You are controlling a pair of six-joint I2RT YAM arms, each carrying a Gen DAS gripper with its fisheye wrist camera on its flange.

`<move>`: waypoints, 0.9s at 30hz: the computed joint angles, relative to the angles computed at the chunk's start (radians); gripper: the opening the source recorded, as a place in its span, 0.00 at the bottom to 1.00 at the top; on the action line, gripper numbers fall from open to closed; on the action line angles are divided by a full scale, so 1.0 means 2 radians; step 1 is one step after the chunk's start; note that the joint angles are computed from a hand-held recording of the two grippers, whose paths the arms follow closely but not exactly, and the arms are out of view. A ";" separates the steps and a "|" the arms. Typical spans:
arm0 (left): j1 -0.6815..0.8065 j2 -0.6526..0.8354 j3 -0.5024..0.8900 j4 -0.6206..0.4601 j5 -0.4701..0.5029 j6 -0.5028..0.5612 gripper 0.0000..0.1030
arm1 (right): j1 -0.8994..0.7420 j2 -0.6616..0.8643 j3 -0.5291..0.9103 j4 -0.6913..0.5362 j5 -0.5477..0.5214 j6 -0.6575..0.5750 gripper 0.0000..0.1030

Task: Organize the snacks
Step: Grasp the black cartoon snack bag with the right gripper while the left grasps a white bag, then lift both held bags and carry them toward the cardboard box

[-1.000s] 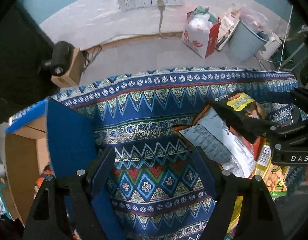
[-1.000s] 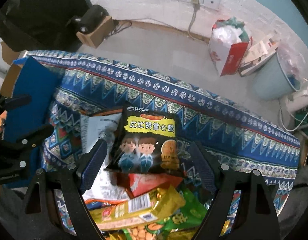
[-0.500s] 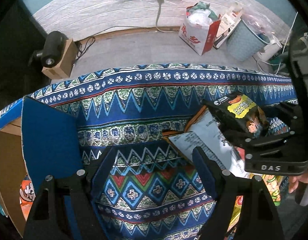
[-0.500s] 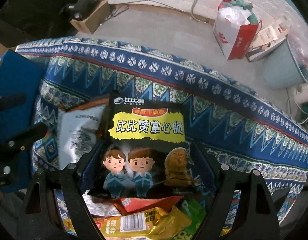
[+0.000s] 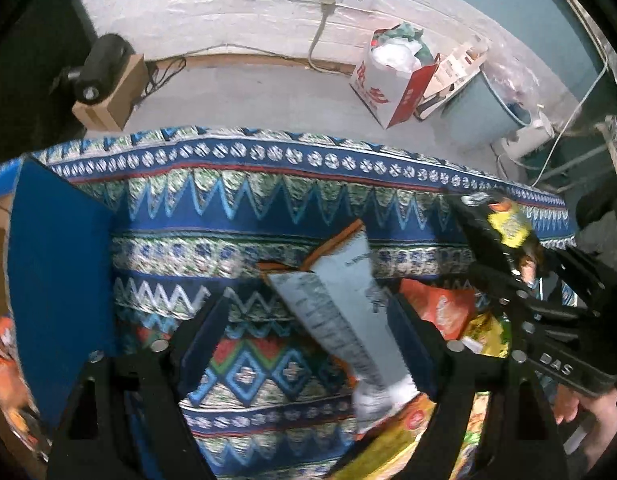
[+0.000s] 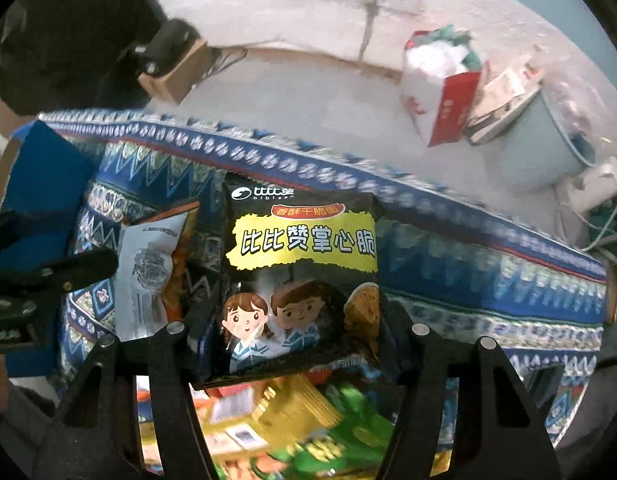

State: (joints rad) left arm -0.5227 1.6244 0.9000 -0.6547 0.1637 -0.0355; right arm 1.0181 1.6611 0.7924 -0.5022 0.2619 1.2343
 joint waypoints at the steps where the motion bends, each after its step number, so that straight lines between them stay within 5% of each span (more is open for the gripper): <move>1: -0.005 0.002 -0.002 0.002 0.002 -0.011 0.86 | 0.007 -0.013 -0.007 -0.009 0.009 0.011 0.61; 13: -0.074 0.048 -0.013 0.035 0.004 -0.096 0.86 | 0.105 -0.122 -0.087 -0.069 0.050 0.134 0.61; 20: -0.095 0.061 -0.033 0.069 -0.022 -0.089 0.86 | 0.148 -0.138 -0.103 -0.081 0.058 0.185 0.61; 22: -0.093 0.060 -0.041 0.082 -0.018 -0.082 0.79 | 0.154 -0.138 -0.101 -0.083 0.059 0.189 0.61; 27: -0.087 0.050 -0.053 0.087 -0.013 -0.051 0.35 | 0.158 -0.125 -0.091 -0.081 0.060 0.185 0.61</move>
